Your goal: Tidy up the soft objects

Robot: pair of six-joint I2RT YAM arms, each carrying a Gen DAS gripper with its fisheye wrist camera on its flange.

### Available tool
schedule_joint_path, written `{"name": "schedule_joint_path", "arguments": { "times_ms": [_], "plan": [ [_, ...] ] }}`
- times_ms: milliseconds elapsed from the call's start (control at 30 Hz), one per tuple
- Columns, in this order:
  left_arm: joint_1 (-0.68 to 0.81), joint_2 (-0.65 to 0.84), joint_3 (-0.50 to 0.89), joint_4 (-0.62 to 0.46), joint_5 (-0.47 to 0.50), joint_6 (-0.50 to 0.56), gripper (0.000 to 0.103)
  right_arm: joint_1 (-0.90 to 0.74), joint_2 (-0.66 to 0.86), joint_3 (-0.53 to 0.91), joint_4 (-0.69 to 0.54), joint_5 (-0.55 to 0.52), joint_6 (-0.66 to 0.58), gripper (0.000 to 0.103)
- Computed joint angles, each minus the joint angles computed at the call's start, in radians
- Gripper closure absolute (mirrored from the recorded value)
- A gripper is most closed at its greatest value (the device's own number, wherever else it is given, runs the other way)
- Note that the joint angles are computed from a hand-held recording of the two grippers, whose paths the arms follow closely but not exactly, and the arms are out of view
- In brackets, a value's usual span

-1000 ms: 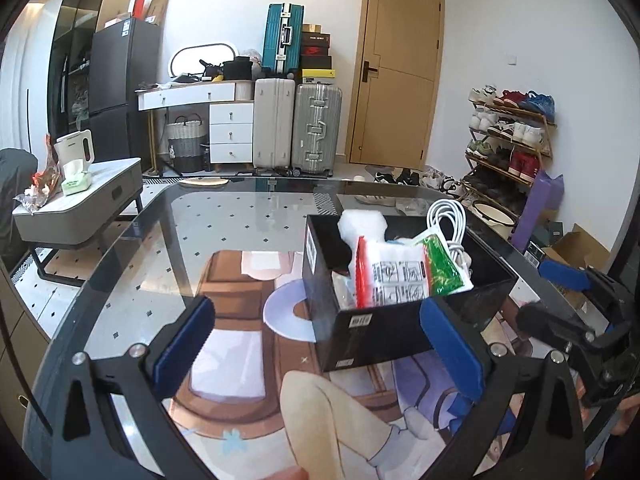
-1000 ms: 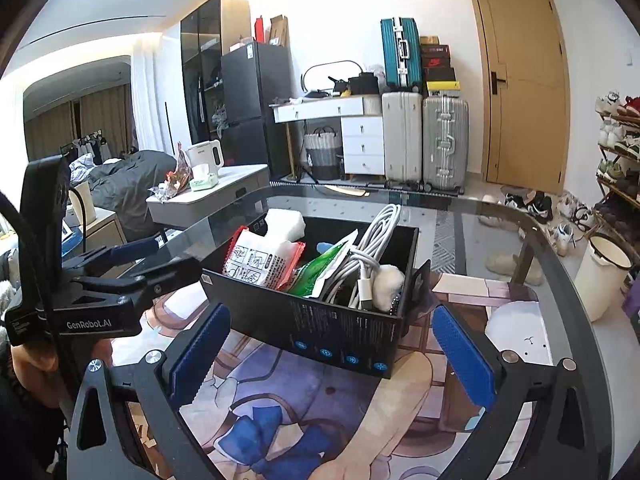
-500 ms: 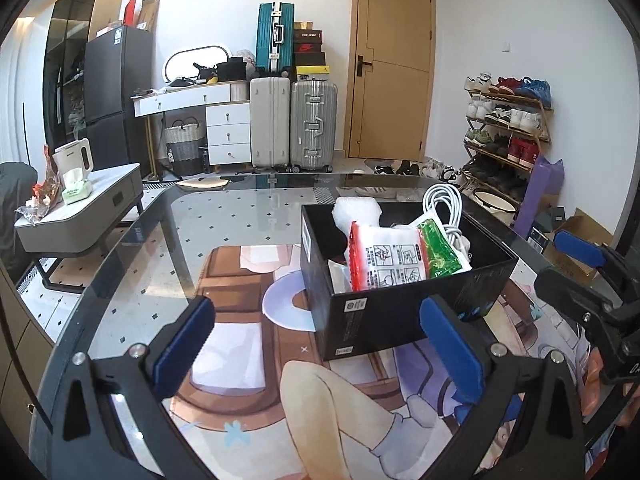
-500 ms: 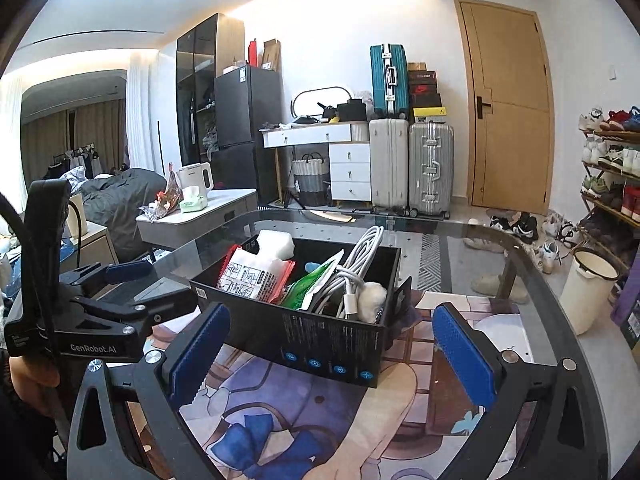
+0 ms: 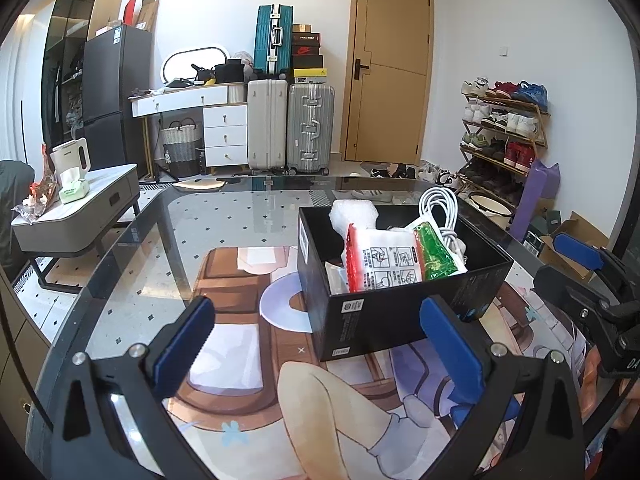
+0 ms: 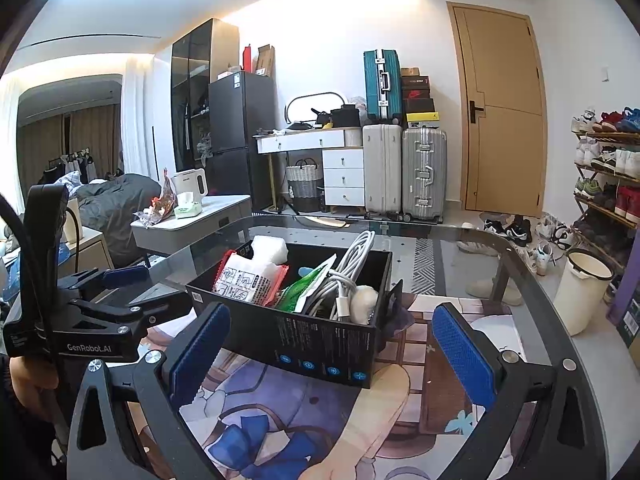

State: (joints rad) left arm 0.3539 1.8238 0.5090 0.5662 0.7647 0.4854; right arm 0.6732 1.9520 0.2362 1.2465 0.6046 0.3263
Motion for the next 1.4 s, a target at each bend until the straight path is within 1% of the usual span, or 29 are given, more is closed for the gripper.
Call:
{"name": "schedule_joint_path", "arguments": {
  "times_ms": [67,200,333,900,1400],
  "plan": [
    [0.000,-0.004,-0.003,0.002,0.001,-0.003,0.000,-0.006,-0.006,0.003,-0.013,-0.004,0.004,0.000],
    [0.000,-0.003,-0.003,0.002,0.000,-0.002,0.000,0.018,-0.014,0.017,-0.047,0.034,0.004,0.000],
    [0.002,-0.003,-0.004,0.003,0.003,-0.001,0.000,0.023,-0.010,0.016,-0.037,0.039,-0.010,0.000],
    [0.001,-0.003,-0.003,0.006,0.002,-0.004,0.000,0.043,-0.022,0.015,-0.051,0.063,0.005,0.000],
    [-0.003,-0.012,-0.008,0.012,-0.001,-0.011,0.000,0.038,-0.024,0.009,-0.045,0.056,0.005,0.000]
  ]
}}
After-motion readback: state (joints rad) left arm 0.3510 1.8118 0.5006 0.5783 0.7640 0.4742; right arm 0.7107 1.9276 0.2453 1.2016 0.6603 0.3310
